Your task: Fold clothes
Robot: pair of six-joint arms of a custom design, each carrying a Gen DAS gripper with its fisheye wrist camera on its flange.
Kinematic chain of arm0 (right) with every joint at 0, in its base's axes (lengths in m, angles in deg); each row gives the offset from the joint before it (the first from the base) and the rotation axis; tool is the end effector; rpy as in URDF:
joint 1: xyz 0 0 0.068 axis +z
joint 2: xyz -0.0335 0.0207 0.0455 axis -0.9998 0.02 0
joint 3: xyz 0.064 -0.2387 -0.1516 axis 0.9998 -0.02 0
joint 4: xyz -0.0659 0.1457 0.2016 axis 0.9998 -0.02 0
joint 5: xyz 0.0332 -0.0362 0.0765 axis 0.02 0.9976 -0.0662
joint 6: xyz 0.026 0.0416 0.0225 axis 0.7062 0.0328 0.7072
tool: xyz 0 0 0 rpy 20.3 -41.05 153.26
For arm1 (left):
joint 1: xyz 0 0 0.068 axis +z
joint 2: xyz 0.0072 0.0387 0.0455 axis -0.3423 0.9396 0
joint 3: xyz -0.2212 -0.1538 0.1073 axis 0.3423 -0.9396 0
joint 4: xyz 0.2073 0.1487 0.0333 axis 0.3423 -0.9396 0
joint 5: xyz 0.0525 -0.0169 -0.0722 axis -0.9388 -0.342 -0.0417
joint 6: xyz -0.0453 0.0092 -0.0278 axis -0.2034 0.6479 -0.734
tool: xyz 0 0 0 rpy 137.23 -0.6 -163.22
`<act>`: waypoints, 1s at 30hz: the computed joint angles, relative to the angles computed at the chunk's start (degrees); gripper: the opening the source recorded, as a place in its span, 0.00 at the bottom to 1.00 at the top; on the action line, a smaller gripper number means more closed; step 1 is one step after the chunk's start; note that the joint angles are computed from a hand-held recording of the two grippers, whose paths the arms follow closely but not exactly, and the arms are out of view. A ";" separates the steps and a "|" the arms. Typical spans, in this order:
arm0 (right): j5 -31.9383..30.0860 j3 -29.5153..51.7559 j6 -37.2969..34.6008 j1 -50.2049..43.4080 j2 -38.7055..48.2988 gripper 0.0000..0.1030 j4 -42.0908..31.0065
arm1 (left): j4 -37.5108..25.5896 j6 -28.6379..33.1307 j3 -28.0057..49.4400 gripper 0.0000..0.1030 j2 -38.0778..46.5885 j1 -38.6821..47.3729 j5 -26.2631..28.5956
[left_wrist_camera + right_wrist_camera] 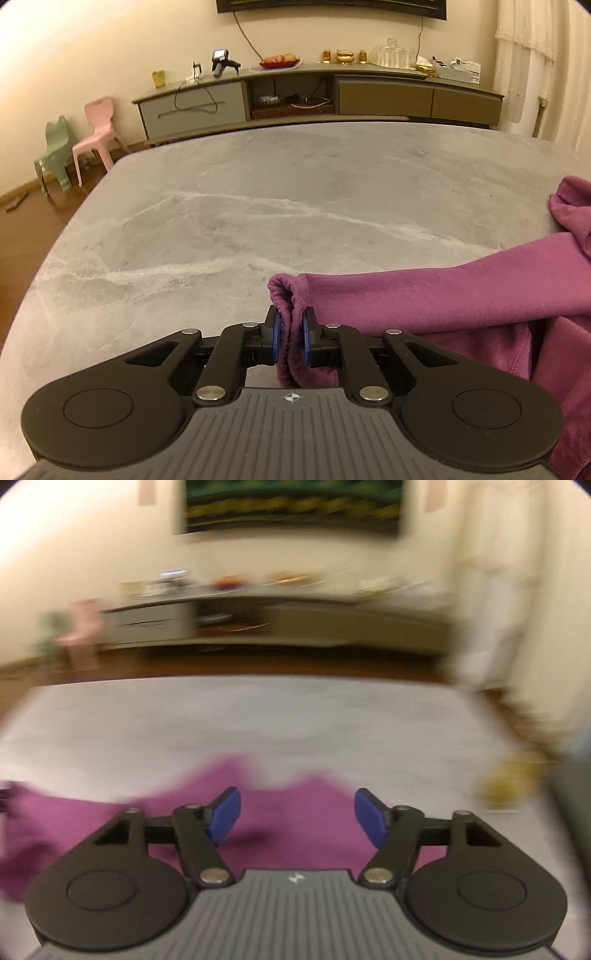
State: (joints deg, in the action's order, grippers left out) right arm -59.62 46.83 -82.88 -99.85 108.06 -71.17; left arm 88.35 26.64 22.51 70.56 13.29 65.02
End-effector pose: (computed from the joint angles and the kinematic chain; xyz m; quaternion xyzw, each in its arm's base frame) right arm 0.2675 -0.0427 0.2784 -0.0338 0.9208 0.0524 0.3851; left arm 0.2547 0.1512 0.1558 0.0523 0.9150 0.0377 0.3982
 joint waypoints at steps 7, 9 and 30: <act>11.15 6.95 1.23 14.15 19.17 0.06 4.25 | 4.38 4.01 -2.19 0.10 0.74 -1.63 -1.80; 13.45 7.90 2.24 13.52 18.02 0.04 6.04 | 4.93 3.07 -1.90 0.07 0.36 -1.09 -2.44; 8.69 34.41 38.90 -9.75 43.32 0.40 11.31 | -4.64 -24.29 32.91 0.07 21.93 1.55 -12.67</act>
State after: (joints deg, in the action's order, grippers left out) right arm -50.92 81.23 -43.97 -109.59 151.37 -59.86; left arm 83.72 2.35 55.42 92.50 14.84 52.36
